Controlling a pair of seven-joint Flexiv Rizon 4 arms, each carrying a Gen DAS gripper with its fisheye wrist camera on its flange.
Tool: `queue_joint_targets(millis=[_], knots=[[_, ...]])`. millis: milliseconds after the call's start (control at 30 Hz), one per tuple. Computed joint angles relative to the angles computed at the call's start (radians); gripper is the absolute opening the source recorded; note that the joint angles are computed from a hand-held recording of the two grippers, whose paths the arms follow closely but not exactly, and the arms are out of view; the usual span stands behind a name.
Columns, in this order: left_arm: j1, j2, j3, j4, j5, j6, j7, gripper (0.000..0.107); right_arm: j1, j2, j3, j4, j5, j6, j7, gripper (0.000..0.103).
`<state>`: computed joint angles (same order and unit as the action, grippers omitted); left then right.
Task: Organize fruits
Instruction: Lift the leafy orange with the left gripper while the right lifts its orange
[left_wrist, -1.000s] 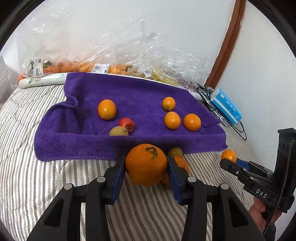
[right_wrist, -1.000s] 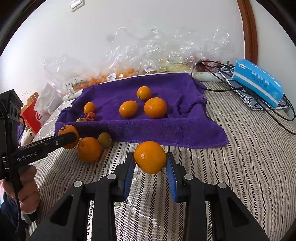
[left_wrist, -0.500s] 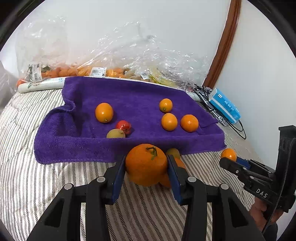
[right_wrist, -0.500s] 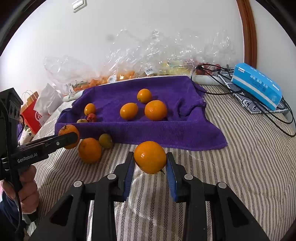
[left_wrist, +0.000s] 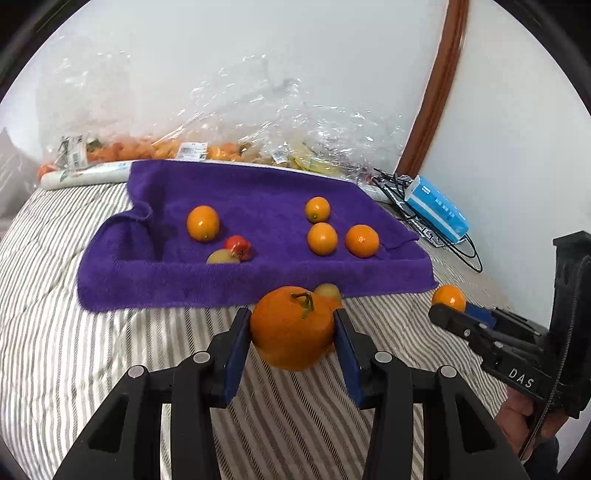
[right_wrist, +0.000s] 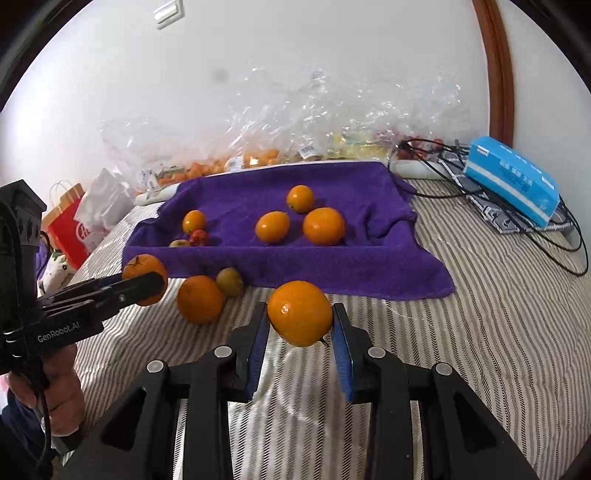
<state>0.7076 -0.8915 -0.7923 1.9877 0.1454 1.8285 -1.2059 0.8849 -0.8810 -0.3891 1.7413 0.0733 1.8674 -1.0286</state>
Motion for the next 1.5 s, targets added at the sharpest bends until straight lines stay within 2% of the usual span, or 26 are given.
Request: queue_joint_targets(millis=[100, 233, 467, 500, 733, 867, 1100, 1300, 1500], knots=[[0.013, 0.019, 0.006, 0.036, 0.008, 0.026, -0.02, 0.042, 0.019, 0.004, -0.017, 0.009, 0.005, 0.0, -0.005, 0.033], [0.051, 0.035, -0.009, 0.083, 0.038, 0.04, -0.044, 0.042, 0.005, 0.029, 0.02, 0.036, 0.01, 0.021, -0.017, 0.033], [0.085, 0.06, -0.031, 0.125, 0.058, 0.041, -0.087, 0.042, 0.09, 0.052, -0.057, 0.086, 0.073, 0.03, -0.024, 0.033], [0.09, 0.066, -0.034, 0.132, 0.06, 0.043, -0.091, 0.042, 0.12, 0.057, -0.087, 0.099, 0.092, 0.03, -0.028, 0.033], [0.104, 0.117, -0.024, 0.167, 0.091, 0.079, -0.123, 0.042, 0.16, 0.073, -0.108, 0.131, 0.125, 0.036, -0.026, 0.033], [0.135, 0.125, -0.055, 0.175, 0.104, 0.063, -0.144, 0.042, 0.208, 0.079, -0.149, 0.155, 0.143, 0.038, -0.03, 0.033], [0.154, 0.143, -0.072, 0.176, 0.118, 0.074, -0.157, 0.042, 0.242, 0.079, -0.187, 0.162, 0.162, 0.05, -0.045, 0.033], [0.141, 0.128, -0.082, 0.125, 0.098, 0.045, -0.147, 0.042, 0.256, 0.071, -0.221, 0.148, 0.155, 0.014, -0.042, 0.033], [0.089, 0.141, -0.055, 0.057, 0.067, 0.032, -0.118, 0.042, 0.165, 0.065, -0.169, 0.077, 0.102, 0.02, -0.032, 0.033]])
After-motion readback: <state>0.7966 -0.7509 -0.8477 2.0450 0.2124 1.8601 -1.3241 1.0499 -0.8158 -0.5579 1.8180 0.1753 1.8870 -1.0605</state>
